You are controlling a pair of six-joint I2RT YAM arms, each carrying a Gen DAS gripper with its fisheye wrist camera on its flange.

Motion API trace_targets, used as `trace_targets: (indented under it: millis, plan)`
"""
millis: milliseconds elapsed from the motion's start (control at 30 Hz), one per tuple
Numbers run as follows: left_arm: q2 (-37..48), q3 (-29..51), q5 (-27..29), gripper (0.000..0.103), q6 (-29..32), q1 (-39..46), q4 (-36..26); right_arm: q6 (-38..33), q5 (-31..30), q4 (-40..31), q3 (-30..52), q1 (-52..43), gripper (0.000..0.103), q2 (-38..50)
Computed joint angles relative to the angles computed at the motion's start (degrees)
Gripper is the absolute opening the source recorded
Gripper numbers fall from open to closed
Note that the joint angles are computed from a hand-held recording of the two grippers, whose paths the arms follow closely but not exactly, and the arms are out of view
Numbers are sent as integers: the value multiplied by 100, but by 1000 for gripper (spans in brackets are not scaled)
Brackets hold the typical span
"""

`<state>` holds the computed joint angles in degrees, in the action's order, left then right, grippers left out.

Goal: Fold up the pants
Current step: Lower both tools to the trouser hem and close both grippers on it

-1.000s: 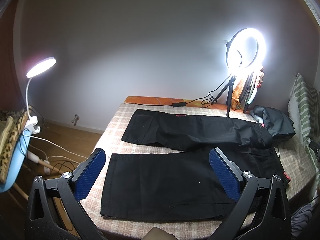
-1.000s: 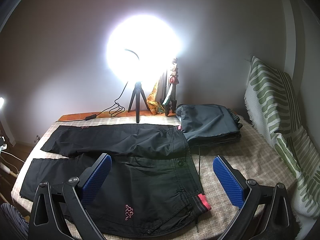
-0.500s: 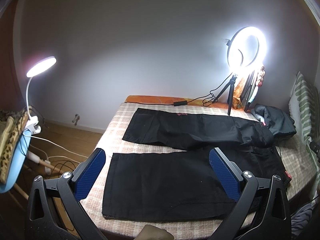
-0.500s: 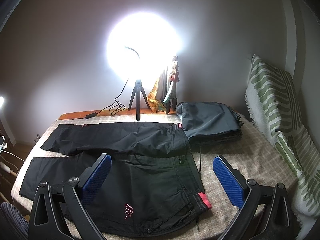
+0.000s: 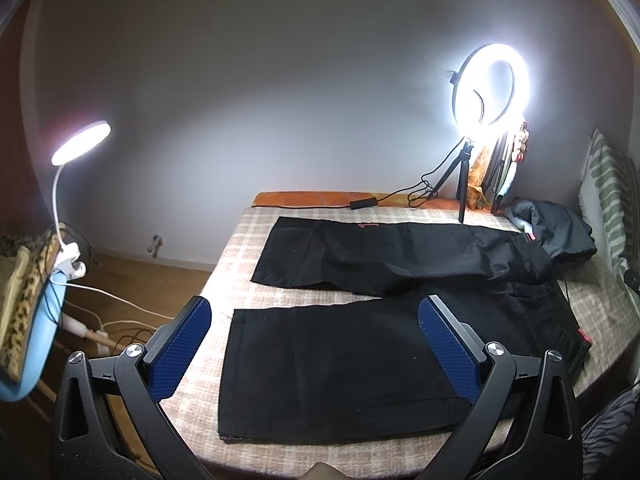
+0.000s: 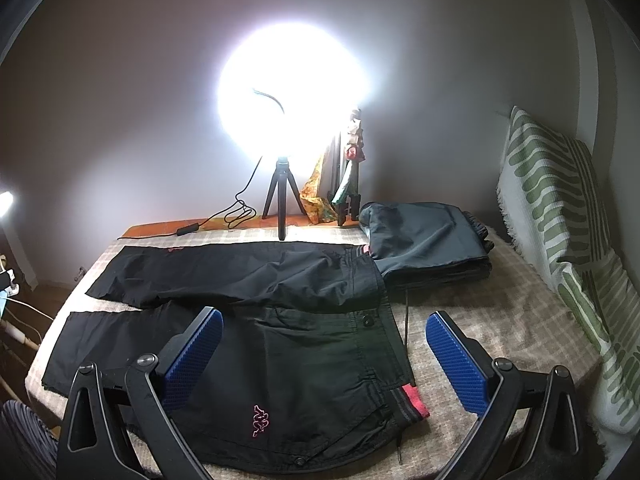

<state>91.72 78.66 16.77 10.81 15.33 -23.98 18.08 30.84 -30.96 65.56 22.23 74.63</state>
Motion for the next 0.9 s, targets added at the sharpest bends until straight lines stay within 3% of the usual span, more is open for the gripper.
trace_targets:
  millis: [200,400,500,567,700,900]
  plan:
    - [136,33,741,103,340,361,6,-294,-281,78,-61,-99,103,-19]
    - [380,78,522,101,1207,406,-112,-796,-712,84,-215,-360,100,-11]
    - [485,87,543,92,1647,454,-307,-1103,-999,110,-351,-467,98,-22]
    - [649,187,591,80,2004,482,-585,-1326,-1288,209,-494,-550,98,-55]
    - [912,261,596,69,2681,506,-1093,-1748,-1926,201,-711,-672,96,76]
    - [1175,96,499,53,3493,489,-1496,-2511,-2163,-114,-865,-399,86,628]
